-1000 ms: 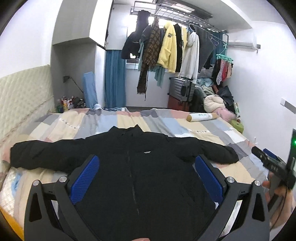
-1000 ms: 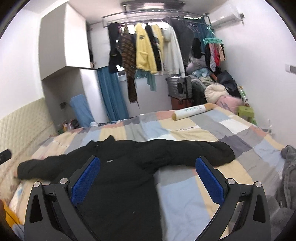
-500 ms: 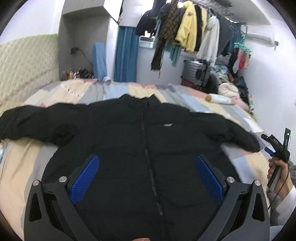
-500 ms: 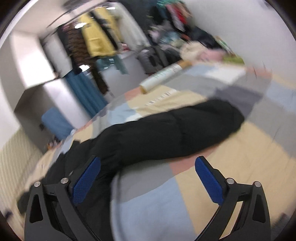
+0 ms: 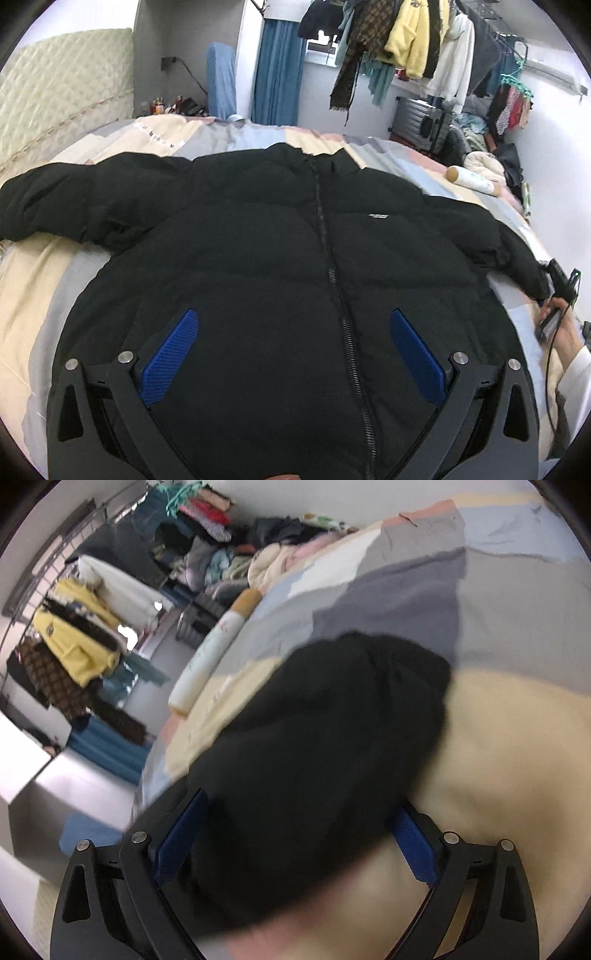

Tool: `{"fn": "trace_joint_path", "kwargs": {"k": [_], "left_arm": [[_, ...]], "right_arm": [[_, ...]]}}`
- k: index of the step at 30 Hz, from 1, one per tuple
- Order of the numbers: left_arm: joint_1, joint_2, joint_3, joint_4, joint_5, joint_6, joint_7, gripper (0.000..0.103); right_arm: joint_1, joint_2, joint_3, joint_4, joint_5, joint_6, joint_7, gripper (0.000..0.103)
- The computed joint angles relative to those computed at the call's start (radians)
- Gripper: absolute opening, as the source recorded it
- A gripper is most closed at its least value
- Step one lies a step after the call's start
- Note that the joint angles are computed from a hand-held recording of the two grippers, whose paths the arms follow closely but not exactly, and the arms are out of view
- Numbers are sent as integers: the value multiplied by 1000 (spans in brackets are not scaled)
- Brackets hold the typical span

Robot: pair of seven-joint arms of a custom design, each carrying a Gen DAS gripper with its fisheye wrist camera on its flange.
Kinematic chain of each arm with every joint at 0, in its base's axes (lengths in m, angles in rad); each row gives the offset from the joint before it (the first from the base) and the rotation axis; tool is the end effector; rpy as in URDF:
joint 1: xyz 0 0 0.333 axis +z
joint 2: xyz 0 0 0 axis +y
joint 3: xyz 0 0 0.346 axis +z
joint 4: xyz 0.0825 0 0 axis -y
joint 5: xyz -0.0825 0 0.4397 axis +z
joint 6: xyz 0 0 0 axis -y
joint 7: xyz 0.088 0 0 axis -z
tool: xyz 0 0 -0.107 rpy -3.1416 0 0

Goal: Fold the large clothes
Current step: 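Grasp the black jacket's sleeve cuff with the right tool, then lift the sleeve with the right tool and lay it across the jacket front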

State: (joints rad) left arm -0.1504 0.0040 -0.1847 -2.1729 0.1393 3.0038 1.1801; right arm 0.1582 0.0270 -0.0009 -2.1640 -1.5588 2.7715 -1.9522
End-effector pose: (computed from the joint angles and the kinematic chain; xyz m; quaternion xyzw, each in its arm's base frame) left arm 0.5918 -0.2166 0.4878 -0.6230 0.6707 -0.3508 0.1973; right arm 0.5907 0.1376 0.4122 -0.1465 0.8667 -0.2101 0.4280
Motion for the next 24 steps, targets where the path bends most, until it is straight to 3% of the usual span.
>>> {"fn": "trace_joint_path", "kwargs": {"k": [4, 7, 9, 11, 14, 17, 24], "left_arm": [[8, 37, 2, 24, 46, -7, -47, 103], [22, 72, -15, 48, 27, -22, -21, 103], [10, 101, 1, 68, 124, -39, -94, 103], [7, 118, 4, 83, 184, -57, -137, 103], [18, 128, -12, 91, 197, -75, -136, 103], [12, 118, -4, 84, 257, -67, -172, 103], [33, 89, -9, 66, 251, -50, -141, 103]], "right_arm": [[-8, 40, -12, 51, -7, -28, -19, 91], [-2, 74, -17, 97, 18, -49, -117, 76], [-5, 99, -29, 126, 17, -25, -151, 66], [-8, 107, -38, 132, 49, -7, -189, 34], [-5, 88, -46, 121, 87, -27, -233, 11], [-4, 66, -39, 130, 195, -87, -417, 4], [3, -36, -1, 144, 279, -258, -605, 1]]}}
